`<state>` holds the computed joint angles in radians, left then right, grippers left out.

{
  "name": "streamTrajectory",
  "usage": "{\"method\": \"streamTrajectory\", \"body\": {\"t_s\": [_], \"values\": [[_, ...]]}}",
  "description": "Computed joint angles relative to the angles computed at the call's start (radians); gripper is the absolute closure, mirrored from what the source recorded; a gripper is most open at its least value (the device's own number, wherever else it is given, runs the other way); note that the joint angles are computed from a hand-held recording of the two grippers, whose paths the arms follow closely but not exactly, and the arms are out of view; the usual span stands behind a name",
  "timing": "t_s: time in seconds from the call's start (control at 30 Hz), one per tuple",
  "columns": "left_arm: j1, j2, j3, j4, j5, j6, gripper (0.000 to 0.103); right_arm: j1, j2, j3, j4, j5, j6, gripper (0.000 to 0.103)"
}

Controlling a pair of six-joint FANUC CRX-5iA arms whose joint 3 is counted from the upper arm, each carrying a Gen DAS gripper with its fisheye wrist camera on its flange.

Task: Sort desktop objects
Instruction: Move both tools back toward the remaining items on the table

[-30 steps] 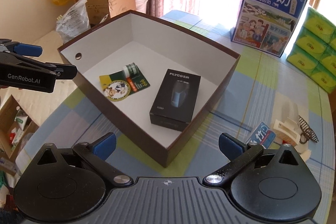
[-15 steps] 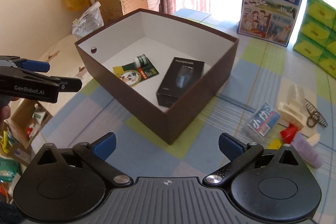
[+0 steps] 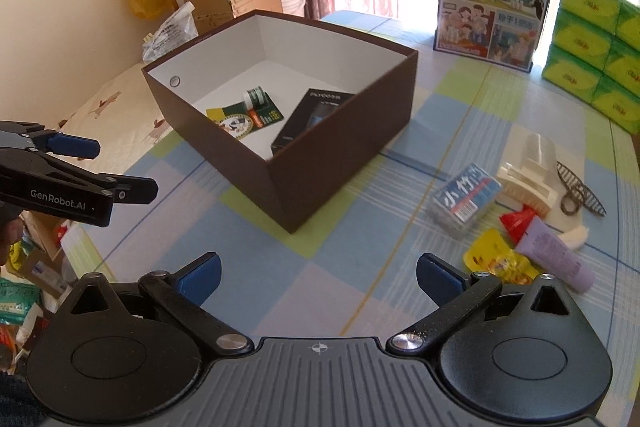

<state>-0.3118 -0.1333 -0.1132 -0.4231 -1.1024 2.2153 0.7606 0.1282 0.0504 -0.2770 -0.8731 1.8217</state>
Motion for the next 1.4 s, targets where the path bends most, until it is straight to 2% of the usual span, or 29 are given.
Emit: {"method": "streamTrajectory", "body": {"t_s": [0.17, 0.43, 0.6, 0.77, 1.0, 1.13, 1.3, 1.4], "values": [[-0.054, 0.038, 0.032, -0.008, -0.017, 0.041, 0.003, -0.063, -0.003, 0.013, -0.071, -0.063, 0.054, 0.002], [-0.107, 0.112, 0.078, 0.038, 0.007, 0.057, 0.003, -0.135, -0.039, -0.044, -0.043, -0.049, 0.067, 0.002], [-0.128, 0.167, 0.102, 0.090, 0.049, 0.035, 0.003, -0.162, -0.073, -0.117, 0.021, 0.030, 0.044, 0.002], [-0.148, 0.229, 0.143, 0.111, 0.079, 0.022, 0.003, -0.156, -0.102, -0.218, 0.133, 0.172, 0.030, 0.002], [-0.152, 0.320, 0.214, 0.136, 0.126, -0.023, 0.004, -0.164, -0.098, -0.304, 0.185, 0.337, 0.097, 0.003], [-0.138, 0.368, 0.247, 0.159, 0.141, -0.055, 0.004, -0.171, -0.055, -0.296, 0.169, 0.372, 0.154, 0.014], [-0.119, 0.428, 0.298, 0.177, 0.135, -0.095, 0.005, -0.165, 0.006, -0.301, 0.226, 0.447, 0.151, 0.025], [-0.111, 0.456, 0.322, 0.186, 0.136, -0.118, 0.005, -0.172, 0.038, -0.279, 0.195, 0.453, 0.223, 0.030]]}}
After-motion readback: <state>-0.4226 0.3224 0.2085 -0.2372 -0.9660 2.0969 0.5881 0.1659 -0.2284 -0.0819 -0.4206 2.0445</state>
